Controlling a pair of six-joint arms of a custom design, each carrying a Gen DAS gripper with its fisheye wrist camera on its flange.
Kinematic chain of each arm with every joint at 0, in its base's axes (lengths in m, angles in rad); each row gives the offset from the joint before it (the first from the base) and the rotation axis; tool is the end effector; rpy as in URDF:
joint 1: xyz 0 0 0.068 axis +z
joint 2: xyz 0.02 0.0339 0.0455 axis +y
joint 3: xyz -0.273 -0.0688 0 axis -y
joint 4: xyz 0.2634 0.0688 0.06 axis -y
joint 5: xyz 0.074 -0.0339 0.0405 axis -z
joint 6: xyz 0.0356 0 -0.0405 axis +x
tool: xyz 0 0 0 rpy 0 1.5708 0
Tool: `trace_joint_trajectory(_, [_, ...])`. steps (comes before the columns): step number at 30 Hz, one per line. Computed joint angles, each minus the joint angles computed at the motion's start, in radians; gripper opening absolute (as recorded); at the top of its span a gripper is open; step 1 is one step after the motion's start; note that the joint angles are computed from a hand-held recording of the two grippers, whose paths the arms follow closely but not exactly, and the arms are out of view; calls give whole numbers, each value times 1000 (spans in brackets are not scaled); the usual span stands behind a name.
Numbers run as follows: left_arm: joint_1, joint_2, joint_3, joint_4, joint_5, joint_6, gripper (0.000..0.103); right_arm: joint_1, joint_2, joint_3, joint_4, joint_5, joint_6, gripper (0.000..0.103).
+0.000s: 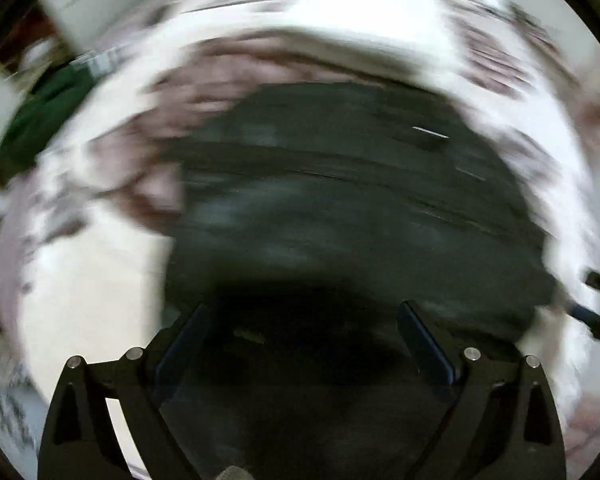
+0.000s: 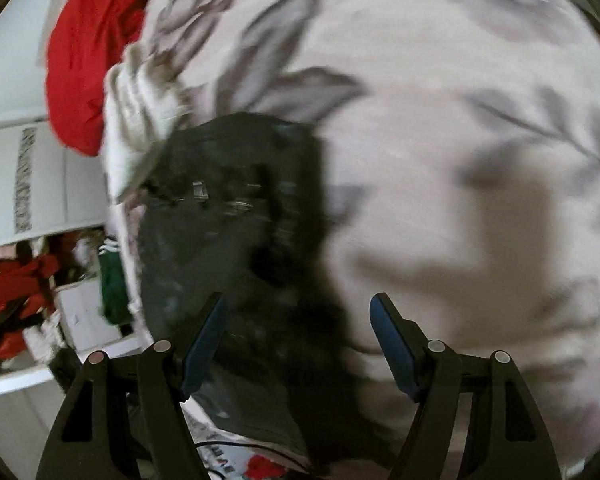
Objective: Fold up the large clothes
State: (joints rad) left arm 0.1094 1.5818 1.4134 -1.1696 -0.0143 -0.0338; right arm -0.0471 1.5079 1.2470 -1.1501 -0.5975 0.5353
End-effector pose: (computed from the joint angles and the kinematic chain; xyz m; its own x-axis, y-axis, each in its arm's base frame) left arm 0.3161 0.0352 0.2948 -0.9629 -0.1398 -0.2310 -0.1451 0.9894 0.0061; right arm 0.2899 0.0064 0.2739 -0.8740 0.4634 0.1465 0.4596 0.6902 0.5589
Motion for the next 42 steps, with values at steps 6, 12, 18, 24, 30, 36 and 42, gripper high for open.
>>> trace_joint_trajectory(6, [136,252,23,160,-79,48,103,169,249,146,59,114,93,47])
trace_joint_trajectory(12, [100,248,-67,296,-84,140,103,222,180,135,-2,263,126,2])
trace_joint_trajectory(18, [109,184,-60,209,-101,126,103,109,246,0,-49,134,35,1])
trace_joint_trajectory(24, [-23,-92,-239,158,-249,99,103,-25,113,-62,120,11,152,62])
trace_joint_trajectory(30, [-136,-85,-445,267,-337,38,103,-61,335,57,233,-82,205,65])
trace_joint_trajectory(36, [-91,-123,-511,371,-267,52,103,30,336,222,-19,48,-43,65])
trace_joint_trajectory(42, [-3,-110,-491,370,-154,115,103,249,228,104,-166,183,-220,65])
